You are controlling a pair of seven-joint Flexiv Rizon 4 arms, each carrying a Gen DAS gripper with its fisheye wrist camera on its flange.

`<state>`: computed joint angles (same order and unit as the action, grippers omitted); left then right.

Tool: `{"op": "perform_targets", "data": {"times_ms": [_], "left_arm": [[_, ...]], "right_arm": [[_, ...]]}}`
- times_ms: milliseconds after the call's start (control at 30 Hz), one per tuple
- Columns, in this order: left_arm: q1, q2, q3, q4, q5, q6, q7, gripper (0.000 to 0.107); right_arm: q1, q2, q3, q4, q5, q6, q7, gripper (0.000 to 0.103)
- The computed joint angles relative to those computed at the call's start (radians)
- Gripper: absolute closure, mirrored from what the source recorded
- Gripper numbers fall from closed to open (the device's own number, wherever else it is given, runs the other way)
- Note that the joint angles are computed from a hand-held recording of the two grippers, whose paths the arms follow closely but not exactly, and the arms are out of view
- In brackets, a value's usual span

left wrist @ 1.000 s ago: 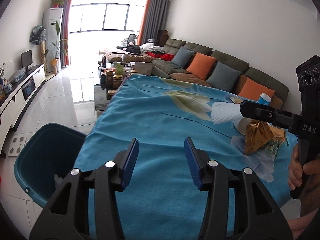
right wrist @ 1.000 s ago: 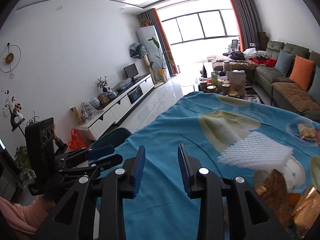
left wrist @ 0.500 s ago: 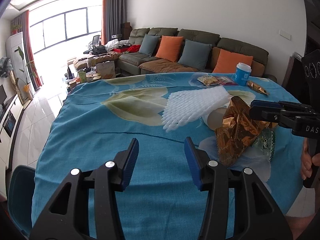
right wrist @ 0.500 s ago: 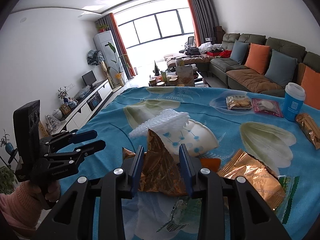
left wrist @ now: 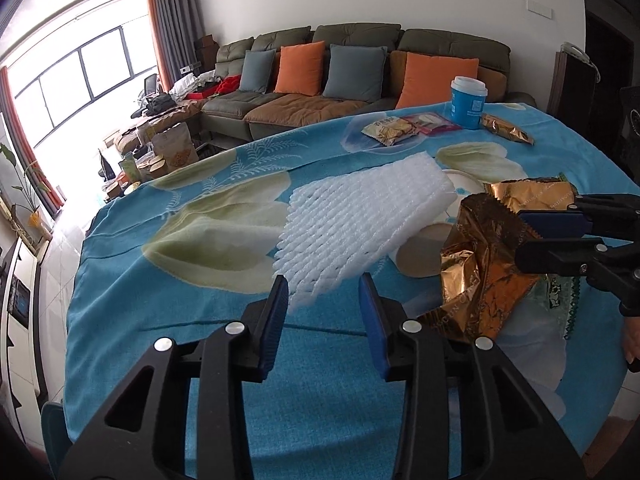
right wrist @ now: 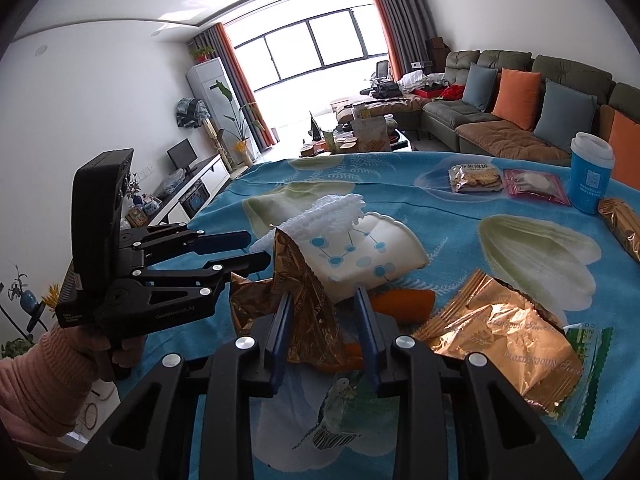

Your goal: Collect trash

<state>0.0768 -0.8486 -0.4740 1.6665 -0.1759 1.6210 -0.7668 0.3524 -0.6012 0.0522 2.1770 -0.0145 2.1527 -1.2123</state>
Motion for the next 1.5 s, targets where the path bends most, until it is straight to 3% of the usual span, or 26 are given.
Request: {"op": "perform_targets", "data": {"times_ms": [200, 467, 667, 900, 1500], "left_arm": [[-0.023, -0.011, 0.024, -0.034, -0.021, -0.032, 0.004, 0.101], [0.048, 0.000, -0.053, 0.036, 0.010, 0.058, -0.017, 0.103], [0.166, 0.019, -0.155, 0.116, 0.071, 0.113, -0.075, 0.103], [0.302, 0.043, -0.241, 0.211, 0.153, 0.165, -0.178, 0.103], [0.545, 0.161, -0.267, 0.423, 0.372, 0.298, -0.472, 0.103]], "right_arm": [[-0.067, -0.007, 0.047, 0.005, -0.064, 0.011, 0.036, 0.088], [-0.078, -0.002, 0.058, 0.015, -0.105, 0.020, 0.051, 0.100], [-0.141, -0.011, 0.103, 0.017, -0.182, 0.059, 0.106, 0.101], [-0.151, -0.005, 0.108, 0.018, -0.230, 0.092, 0.143, 0.102], [-0.182, -0.030, 0.134, -0.021, -0.380, 0.143, 0.241, 0.102]]}}
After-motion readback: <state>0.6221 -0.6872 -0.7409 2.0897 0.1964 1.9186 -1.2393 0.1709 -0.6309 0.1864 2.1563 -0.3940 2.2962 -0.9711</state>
